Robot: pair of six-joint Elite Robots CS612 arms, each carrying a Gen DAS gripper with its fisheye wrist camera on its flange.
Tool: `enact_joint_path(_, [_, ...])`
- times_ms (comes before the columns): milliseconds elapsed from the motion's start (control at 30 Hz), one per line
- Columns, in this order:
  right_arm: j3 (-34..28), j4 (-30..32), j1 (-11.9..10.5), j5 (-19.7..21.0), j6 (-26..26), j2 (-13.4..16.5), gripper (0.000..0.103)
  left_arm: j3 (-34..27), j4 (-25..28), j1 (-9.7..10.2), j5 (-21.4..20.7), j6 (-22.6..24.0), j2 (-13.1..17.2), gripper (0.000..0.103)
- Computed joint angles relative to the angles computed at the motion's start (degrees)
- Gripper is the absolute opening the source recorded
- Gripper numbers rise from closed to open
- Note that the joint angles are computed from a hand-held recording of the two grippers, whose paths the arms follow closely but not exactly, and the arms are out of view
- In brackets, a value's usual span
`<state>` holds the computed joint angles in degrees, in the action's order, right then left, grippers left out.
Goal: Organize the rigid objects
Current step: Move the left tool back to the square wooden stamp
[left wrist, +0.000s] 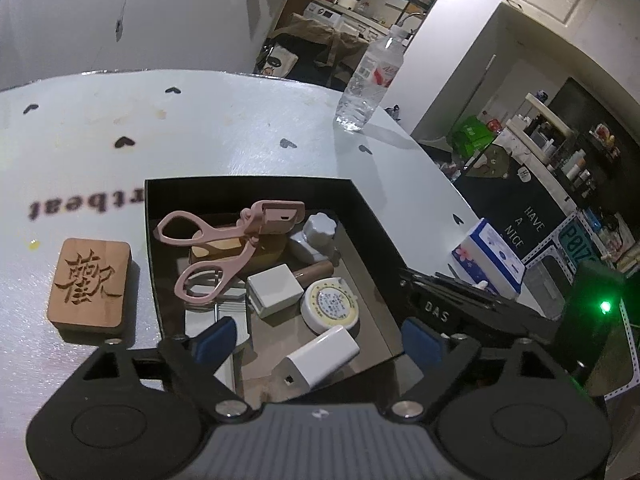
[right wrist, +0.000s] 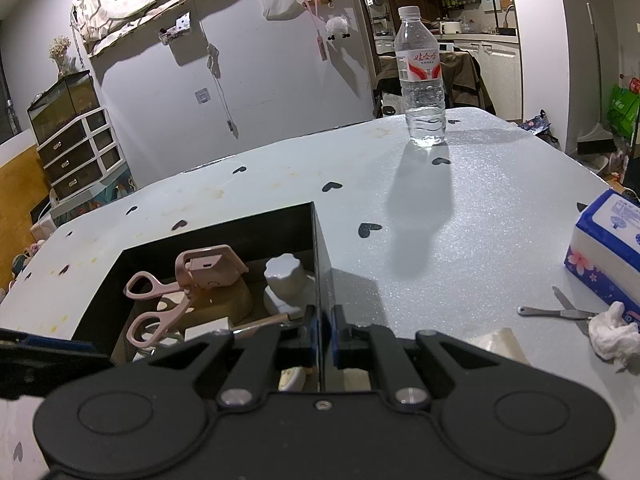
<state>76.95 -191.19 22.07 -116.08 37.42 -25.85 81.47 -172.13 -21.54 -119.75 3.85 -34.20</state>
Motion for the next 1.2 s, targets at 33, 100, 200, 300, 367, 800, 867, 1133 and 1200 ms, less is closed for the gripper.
enact_joint_path(33, [0.0,0.0,0.0,0.0,0.0,0.0,0.007,0.3,-0.5,0.04,0.0,0.2,-0.2,0.095])
enact_joint_path(100, [0.0,0.0,0.0,0.0,0.0,0.0,0.007,1.1,-1.9,0.11,0.2,0.9,-0.5,0.099])
enact_joint_path(200, [0.1,0.0,0.0,0.0,0.0,0.0,0.007,2.1,-3.8,0.30,0.1,1.5,-0.9,0.103])
enact_joint_path(300, [0.1,0.0,0.0,0.0,-0.1,0.0,0.007,2.9,-5.4,0.49,0.4,1.9,-1.3,0.103])
enact_joint_path(367, [0.1,0.0,0.0,-0.1,-0.1,0.0,0.007,3.5,-6.6,0.65,0.8,2.1,-1.5,0.103])
enact_joint_path(800, [0.3,0.1,-0.1,-0.2,-0.3,-0.1,0.006,5.6,-16.4,2.95,6.6,3.2,-0.9,0.103])
enact_joint_path(867, [0.2,0.3,0.0,-0.3,-0.3,-0.1,0.006,5.6,-16.9,3.40,7.9,2.9,-0.5,0.103])
enact_joint_path(1133, [0.2,0.7,0.0,-0.4,-0.4,-0.2,0.006,3.7,-19.9,4.58,12.3,9.0,2.2,0.103])
enact_joint_path(1200, [0.2,0.9,0.0,-0.5,-0.5,-0.2,0.006,2.4,-19.9,5.00,11.3,10.5,3.3,0.102])
